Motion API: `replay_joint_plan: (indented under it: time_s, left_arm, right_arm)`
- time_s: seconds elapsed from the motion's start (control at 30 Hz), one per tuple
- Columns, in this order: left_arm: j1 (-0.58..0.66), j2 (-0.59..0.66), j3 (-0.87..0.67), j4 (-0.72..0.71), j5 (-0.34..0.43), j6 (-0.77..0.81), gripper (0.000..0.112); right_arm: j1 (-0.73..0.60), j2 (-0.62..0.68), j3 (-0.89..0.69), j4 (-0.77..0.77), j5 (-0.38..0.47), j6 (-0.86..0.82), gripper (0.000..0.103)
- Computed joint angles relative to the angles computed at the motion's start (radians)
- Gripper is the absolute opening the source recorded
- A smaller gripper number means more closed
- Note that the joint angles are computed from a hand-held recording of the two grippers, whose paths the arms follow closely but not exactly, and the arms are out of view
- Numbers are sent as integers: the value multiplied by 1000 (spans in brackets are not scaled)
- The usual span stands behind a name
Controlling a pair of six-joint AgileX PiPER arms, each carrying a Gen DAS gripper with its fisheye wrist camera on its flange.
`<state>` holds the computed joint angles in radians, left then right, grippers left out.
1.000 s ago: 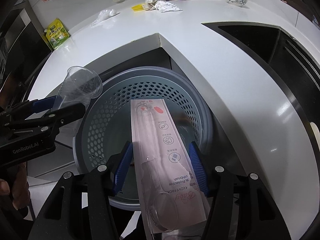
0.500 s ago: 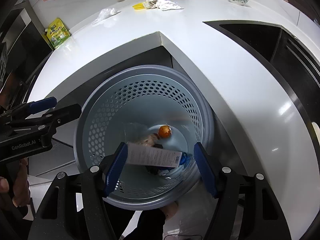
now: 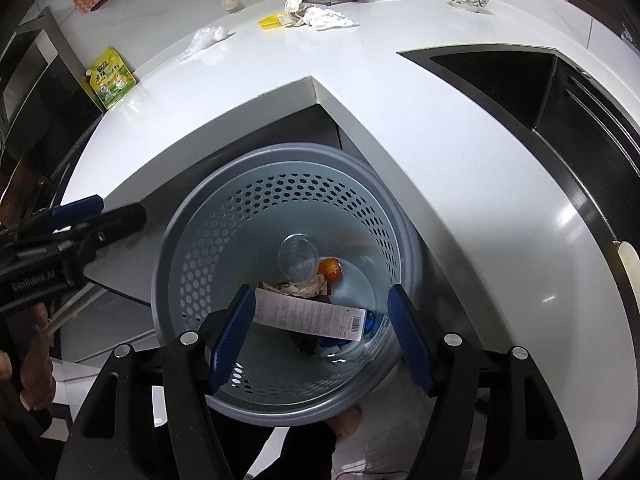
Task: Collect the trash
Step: 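Move both tools back over the countertop toward the tissue and bag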
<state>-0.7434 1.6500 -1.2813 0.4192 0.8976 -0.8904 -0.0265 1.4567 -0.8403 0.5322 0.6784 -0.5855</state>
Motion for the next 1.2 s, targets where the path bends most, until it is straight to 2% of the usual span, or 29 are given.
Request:
replay_joint_plan:
  time_s: [0.33, 0.63, 0.9, 1.03, 1.2]
  left_arm:
    - [116, -55, -57, 2, 25, 113, 86]
    - [315, -22, -197, -84, 8, 339, 88]
    - [488, 132, -392, -230, -25, 575, 88]
    - [553, 252, -546, -292, 1, 682, 88]
    - [633, 458, -861, -384, 77, 827, 88]
  right_arm:
    - [90, 30, -121, -29, -5, 113, 66]
    - [212, 136, -353, -138, -28, 315, 66]
    - [278, 308, -592, -292, -35, 536, 66]
    - [285, 408, -726, -354, -11, 634, 66]
    - [289, 551, -936, -447, 50, 745, 66]
